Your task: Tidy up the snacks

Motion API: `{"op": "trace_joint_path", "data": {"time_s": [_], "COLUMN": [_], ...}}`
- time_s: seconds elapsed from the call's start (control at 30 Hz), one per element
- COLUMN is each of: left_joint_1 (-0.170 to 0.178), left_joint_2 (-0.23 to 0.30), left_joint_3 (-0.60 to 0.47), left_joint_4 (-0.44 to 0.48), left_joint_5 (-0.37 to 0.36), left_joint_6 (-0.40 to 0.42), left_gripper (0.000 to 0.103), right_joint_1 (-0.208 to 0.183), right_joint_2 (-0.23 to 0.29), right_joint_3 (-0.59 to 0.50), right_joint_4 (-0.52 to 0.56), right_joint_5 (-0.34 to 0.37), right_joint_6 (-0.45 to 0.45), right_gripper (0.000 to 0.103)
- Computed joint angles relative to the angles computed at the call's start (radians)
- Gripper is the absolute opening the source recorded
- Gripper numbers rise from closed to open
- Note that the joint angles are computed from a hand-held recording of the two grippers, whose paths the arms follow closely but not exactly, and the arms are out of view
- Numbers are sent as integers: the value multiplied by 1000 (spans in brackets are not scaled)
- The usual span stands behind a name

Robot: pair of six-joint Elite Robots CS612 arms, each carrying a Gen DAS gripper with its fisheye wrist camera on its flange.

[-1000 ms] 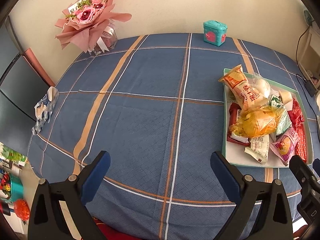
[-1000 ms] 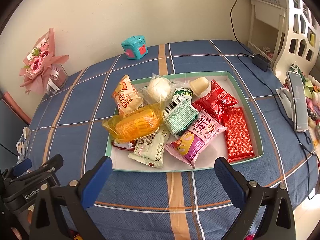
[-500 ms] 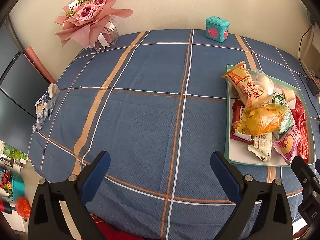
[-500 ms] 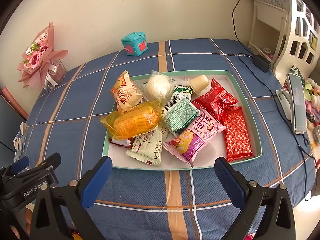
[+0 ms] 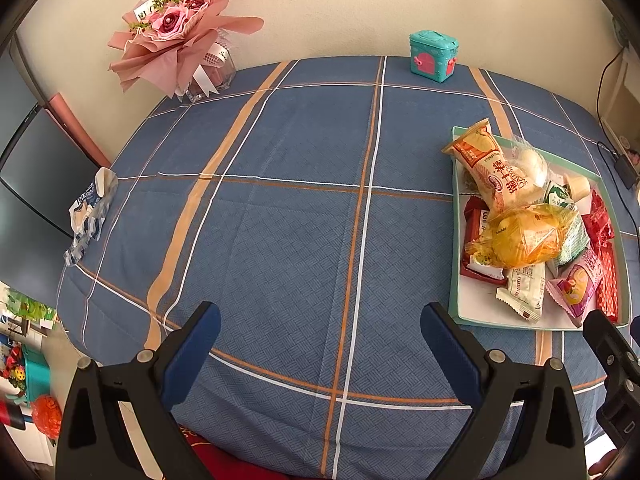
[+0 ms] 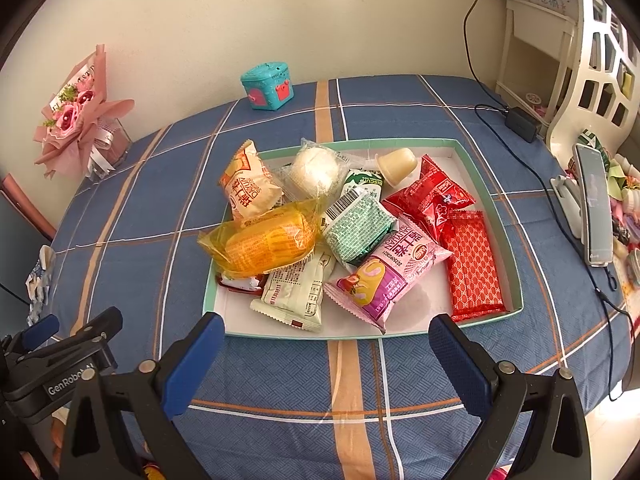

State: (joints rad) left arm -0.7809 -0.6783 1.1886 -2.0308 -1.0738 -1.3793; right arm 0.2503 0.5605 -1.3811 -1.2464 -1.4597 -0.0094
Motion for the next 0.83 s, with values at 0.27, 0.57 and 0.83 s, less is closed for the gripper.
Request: {"op": "trace_joint_path", "data": {"time_s": [0.27, 0.57, 0.83], "left_joint_1": [0, 0, -6], "left_joint_2": [-1, -2, -11], "left_joint_3": [2, 5, 16], "left_joint_4": [-3, -5, -14], "left_joint_5": [1, 1, 21], "left_joint_6": [3, 4, 6], "left_gripper": [100, 100, 100], "right_joint_1": [1, 2, 2], "right_joint_2": [0, -1, 0], "right_joint_3": [1, 2, 2], "right_joint_4": [4, 5, 6], "right_joint_5": [-3, -4, -5], "right_joint_6": [-2, -5, -4], "right_gripper": [103, 103, 103]}}
